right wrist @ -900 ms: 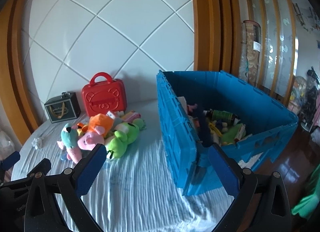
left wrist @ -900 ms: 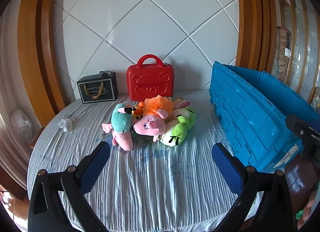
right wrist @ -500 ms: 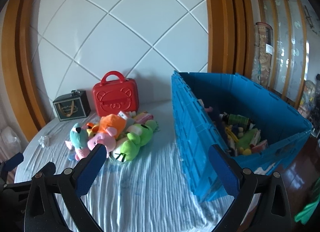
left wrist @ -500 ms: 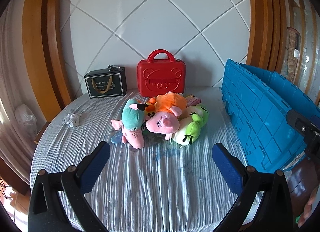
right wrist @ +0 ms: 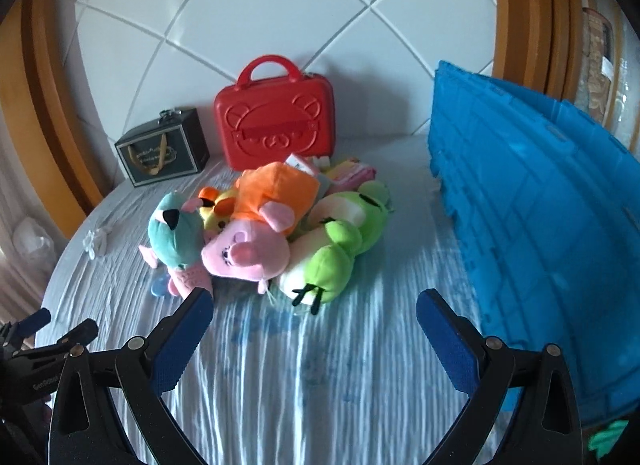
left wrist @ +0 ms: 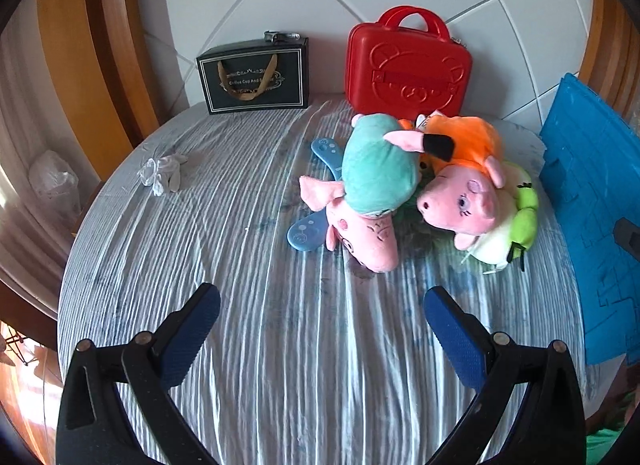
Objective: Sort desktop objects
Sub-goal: 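Move the right tool toward the plush pile on the bed, then close the right tool on the pink pig in green shirt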
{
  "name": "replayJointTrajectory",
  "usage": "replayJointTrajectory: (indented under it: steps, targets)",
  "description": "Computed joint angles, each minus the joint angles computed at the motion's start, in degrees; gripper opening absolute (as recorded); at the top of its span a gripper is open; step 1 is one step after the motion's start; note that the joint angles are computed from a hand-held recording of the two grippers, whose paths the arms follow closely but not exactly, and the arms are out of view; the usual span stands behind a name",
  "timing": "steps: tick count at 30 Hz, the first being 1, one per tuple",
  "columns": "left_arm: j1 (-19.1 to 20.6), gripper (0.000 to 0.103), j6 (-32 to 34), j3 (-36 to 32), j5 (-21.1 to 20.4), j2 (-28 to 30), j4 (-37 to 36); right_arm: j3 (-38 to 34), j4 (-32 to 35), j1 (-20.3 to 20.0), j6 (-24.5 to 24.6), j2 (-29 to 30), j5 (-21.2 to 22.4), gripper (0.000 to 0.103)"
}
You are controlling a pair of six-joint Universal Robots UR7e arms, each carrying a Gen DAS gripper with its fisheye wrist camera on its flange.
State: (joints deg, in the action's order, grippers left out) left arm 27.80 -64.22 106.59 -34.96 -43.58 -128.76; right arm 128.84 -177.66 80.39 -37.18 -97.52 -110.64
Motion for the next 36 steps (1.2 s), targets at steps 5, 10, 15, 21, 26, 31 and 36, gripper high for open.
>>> replayJointTrajectory:
  steps: [5,10,15,21,26,31,36]
  targets:
    - [5.88,0.103,13.76,-3.97,0.39,2.97,-10.14,-3.95,-5.73,3.46,0.69,11.00,-5.63,0.103]
    - [10.94,0.103,27.37,-15.69,-1.28,9.28,-18.09,-7.40,-6.53,4.34,0.82,17.12,-9.92,0.103]
    - [13.88,0.103,25.31,-23.88,-1.56,13.85,-9.78,-10.28,-5.04,3.48,-0.09,20.40,-10.39,0.103]
    - [10.26,0.103,6.75,-8.24,6.23,3.49,1.20,-11.71,1.32,2.69,-2.59,22.01,-3.47,0.103]
    - [10.07,0.103,-11.10,-1.71,3.87,-3.53,20.74,-11.34,8.39,3.04,-1.98,23.85,1.33,0.098]
    - [9.58,0.103,-8.21,6.51,2.65,-9.57,12.73,-9.91,10.95,4.12,-1.47,26.00,2.73,0.090]
    - [11.96,0.103,8.89,10.93,-0.25,-9.59,-3.94,-7.59,10.32,4.73,1.65,27.62,3.16,0.093]
